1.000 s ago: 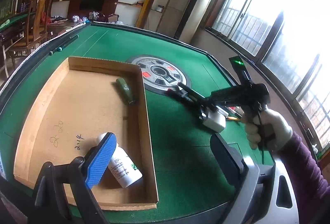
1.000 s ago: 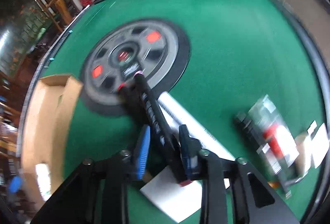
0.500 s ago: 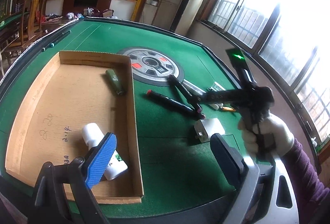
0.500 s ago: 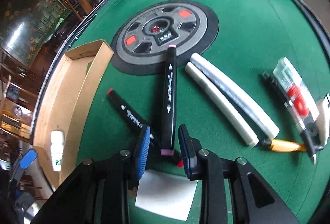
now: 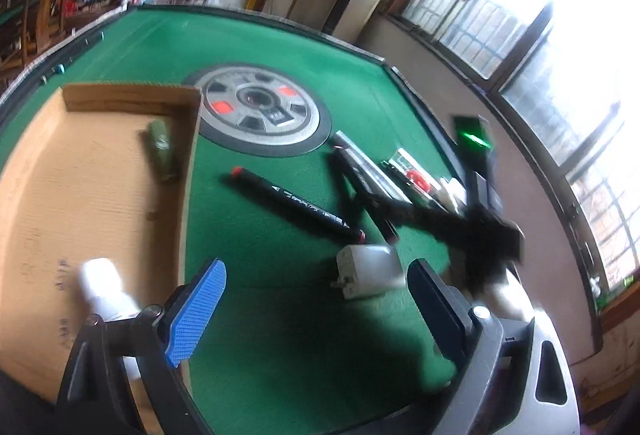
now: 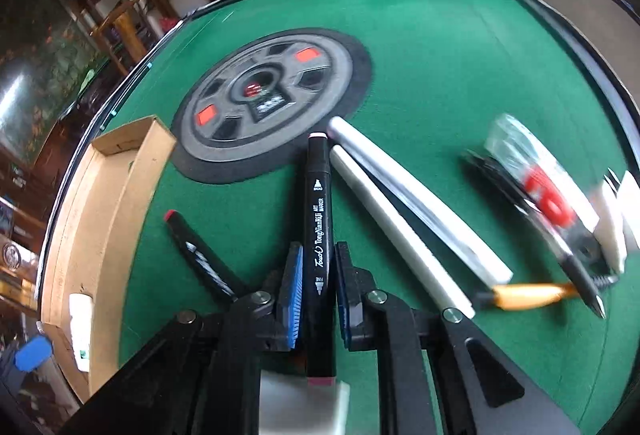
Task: Organize rigid objects
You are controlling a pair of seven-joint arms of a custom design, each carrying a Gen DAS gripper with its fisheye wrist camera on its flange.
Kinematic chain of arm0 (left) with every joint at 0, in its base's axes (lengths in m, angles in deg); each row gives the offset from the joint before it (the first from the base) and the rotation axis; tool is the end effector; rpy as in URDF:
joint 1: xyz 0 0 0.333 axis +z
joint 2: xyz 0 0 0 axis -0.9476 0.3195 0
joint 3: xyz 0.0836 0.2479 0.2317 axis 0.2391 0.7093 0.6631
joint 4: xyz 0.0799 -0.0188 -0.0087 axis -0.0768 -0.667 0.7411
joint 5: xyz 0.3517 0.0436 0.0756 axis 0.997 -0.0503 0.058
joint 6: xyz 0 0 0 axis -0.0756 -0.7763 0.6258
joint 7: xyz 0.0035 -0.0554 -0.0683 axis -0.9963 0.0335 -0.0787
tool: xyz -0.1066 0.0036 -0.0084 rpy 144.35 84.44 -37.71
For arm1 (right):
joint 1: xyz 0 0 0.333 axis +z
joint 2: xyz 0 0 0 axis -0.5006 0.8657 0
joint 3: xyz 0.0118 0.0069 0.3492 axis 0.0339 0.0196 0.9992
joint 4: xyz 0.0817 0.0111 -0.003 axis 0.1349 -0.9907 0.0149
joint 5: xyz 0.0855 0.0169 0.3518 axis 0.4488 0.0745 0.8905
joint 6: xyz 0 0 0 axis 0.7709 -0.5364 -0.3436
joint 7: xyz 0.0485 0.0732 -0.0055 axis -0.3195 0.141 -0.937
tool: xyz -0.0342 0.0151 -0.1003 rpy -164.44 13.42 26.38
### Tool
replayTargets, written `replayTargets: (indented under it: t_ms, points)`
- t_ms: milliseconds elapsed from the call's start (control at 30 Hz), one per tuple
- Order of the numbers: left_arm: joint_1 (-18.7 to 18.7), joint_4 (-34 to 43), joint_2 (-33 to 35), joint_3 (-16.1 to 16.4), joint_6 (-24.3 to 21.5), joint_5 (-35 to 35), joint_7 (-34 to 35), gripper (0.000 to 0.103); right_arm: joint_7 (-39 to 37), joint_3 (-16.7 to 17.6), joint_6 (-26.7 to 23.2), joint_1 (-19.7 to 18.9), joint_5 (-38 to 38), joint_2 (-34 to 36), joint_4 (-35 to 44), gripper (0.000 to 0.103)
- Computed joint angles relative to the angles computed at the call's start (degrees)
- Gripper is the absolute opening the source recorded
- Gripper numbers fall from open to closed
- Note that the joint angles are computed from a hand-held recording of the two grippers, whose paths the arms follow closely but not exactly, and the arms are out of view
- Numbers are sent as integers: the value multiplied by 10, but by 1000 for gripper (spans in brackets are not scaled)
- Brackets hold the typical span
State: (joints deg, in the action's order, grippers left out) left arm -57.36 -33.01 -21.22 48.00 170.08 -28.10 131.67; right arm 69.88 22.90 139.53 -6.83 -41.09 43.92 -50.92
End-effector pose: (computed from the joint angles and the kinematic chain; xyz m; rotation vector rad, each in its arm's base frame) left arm 0.6476 -0.1506 0.4077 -2.0116 2.0008 -1.1144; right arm 0.7199 0.3087 0.3539 -1.8987 1.7497 -0.1986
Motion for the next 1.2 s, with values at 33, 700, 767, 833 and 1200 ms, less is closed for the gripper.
replayTargets:
  t_ms: [33,700,767,833,1200]
  points:
    - [-21,25,16,19,-16,9,-18,94,-6,7,22,-9,9,-12,-30,14]
    - [-238,278,155,242,-181,292,-235,15,-205,136,127,-118,228,-44,-130,14]
    - [-261,271,154,268,-164,326,-255,18,-205,132,127,-115,230,-46,-131,14]
    - [-285,271,158,291,-145,362,-280,26,-210,136,129,-117,236,-44,-130,14]
    - [-117,98,75,120,-16,260,-174,14,-222,136,165,-109,248,-40,-135,15]
